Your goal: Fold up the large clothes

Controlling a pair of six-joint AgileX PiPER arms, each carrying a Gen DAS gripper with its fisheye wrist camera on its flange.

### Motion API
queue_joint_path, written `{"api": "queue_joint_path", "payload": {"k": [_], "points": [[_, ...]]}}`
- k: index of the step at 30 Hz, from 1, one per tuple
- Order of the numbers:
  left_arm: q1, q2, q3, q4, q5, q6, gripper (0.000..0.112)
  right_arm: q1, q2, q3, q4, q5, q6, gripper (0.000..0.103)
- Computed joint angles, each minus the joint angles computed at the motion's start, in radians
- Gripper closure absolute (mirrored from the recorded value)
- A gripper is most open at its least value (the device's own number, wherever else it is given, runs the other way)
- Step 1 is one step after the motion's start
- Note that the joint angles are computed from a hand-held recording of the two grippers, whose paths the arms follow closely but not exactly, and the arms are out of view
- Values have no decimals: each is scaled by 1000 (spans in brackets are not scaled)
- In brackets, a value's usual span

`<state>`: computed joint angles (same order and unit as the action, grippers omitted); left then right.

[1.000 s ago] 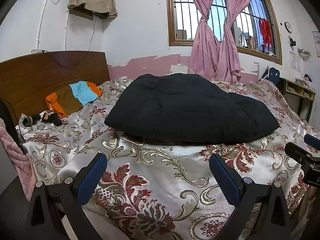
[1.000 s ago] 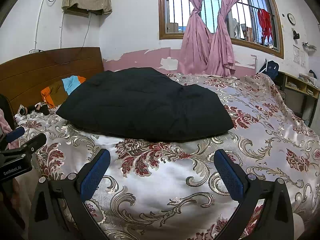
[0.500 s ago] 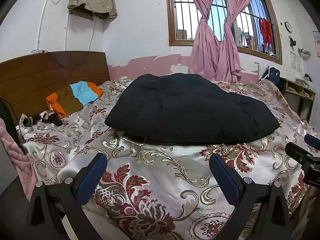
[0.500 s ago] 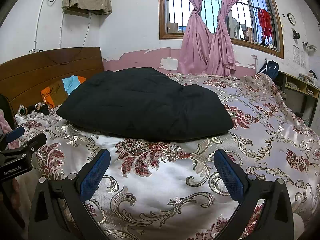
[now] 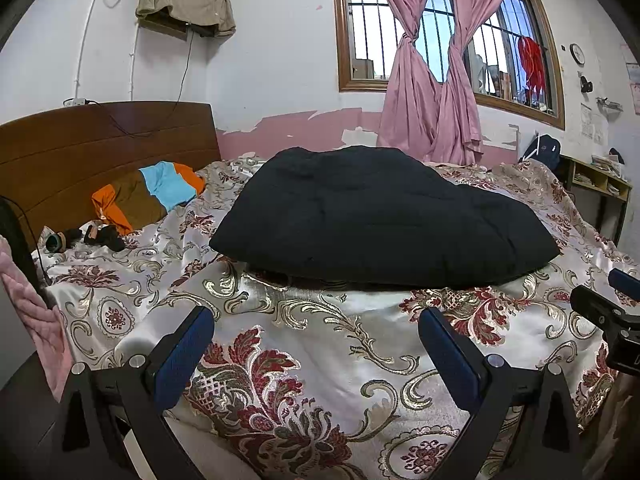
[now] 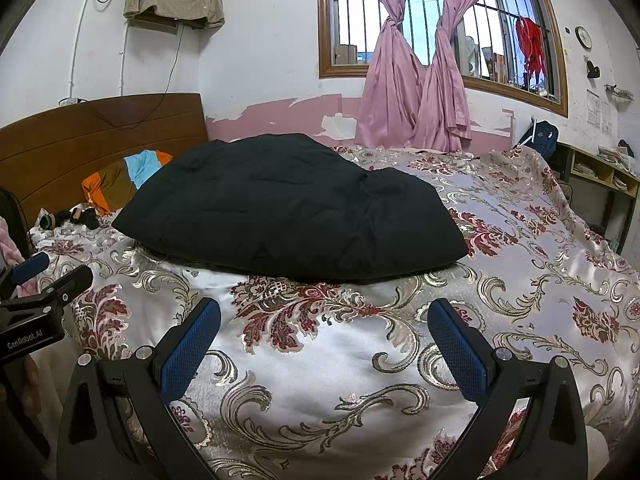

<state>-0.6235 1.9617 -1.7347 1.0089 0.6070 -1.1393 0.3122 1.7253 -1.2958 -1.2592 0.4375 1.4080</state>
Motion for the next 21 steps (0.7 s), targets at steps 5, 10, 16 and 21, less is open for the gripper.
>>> {"api": "queue_joint_path", "payload": {"k": [5,10,16,21], "points": [[-1,1,-1,1,2,-2,9,-1,-1,2,-2,-2,1,2],[0,-1,-4,-6,6,2,9,0,0,0,-2,-1,1,2],[-1,-2,-3,-4,7,1,9,-1,0,0,1,-1,-1,2],[-9,13,-33,-25,52,35,9,1,1,-1,2,2,-3,2]]}}
